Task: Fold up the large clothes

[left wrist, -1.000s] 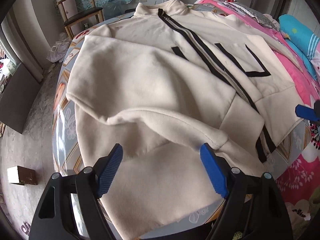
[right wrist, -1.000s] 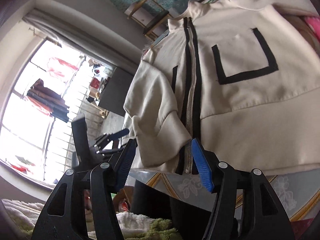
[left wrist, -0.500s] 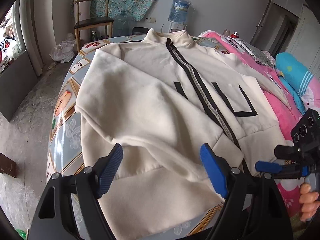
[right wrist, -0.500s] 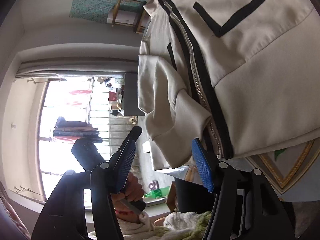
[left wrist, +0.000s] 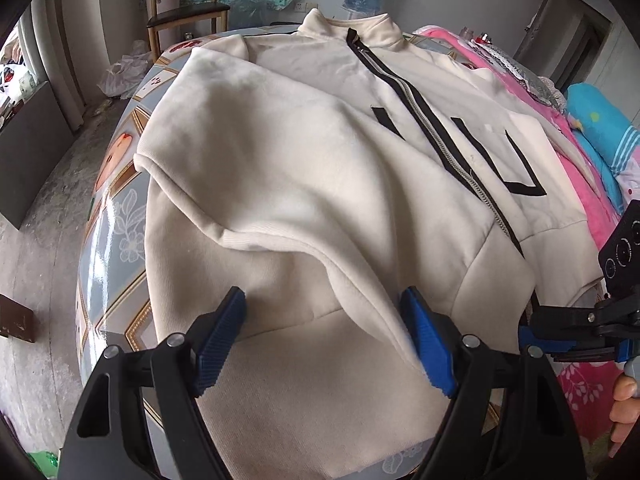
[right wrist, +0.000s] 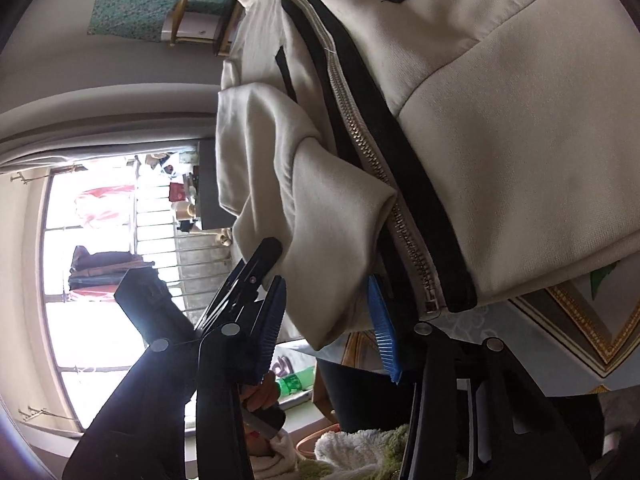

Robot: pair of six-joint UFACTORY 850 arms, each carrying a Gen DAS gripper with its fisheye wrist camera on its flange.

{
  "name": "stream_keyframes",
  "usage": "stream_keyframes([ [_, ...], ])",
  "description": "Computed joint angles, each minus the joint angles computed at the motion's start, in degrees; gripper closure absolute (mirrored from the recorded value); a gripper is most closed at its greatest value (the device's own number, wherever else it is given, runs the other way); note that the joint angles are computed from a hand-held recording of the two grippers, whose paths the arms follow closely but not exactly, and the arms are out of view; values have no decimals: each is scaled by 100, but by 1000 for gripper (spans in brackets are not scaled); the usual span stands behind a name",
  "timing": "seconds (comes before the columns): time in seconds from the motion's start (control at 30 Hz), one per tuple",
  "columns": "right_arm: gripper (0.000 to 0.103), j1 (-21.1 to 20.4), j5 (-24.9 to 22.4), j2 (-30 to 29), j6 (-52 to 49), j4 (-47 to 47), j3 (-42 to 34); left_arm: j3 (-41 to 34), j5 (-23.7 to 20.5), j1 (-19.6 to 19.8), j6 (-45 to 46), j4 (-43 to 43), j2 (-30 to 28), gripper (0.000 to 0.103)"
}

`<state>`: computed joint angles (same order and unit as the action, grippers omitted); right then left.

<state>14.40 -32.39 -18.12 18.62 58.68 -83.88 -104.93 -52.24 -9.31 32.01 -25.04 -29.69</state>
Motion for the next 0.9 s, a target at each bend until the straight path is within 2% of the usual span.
stream_keyframes([
  [0.17,69,84,157,-25,490,-610,-64,0,-31,36,125,-162,-11,25],
  [0.23,77,149,185,-56,777,-1106,-145,2,-50,63,168,-247,-14,25],
  [0.3,95,191,209,-38,916,-1413,-171,1,-85,109,222,-380,-12,25],
  [0.37,98,216,250,-33,1055,-1796,-275,51,-36,175,336,-606,44,25],
  [0.57,99,155,291,-93,1750,-3753,-1070,159,267,326,843,-1094,262,25],
  [0.77,99,108,193,37,2917,-6042,-1458,5,472,213,626,-638,217,25],
  [0.83,99,94,26,74,3089,-6394,-1367,-48,490,144,318,-247,143,25],
  [0.9,99,5,-95,84,2852,-6037,-1129,-117,387,126,122,-94,46,25],
])
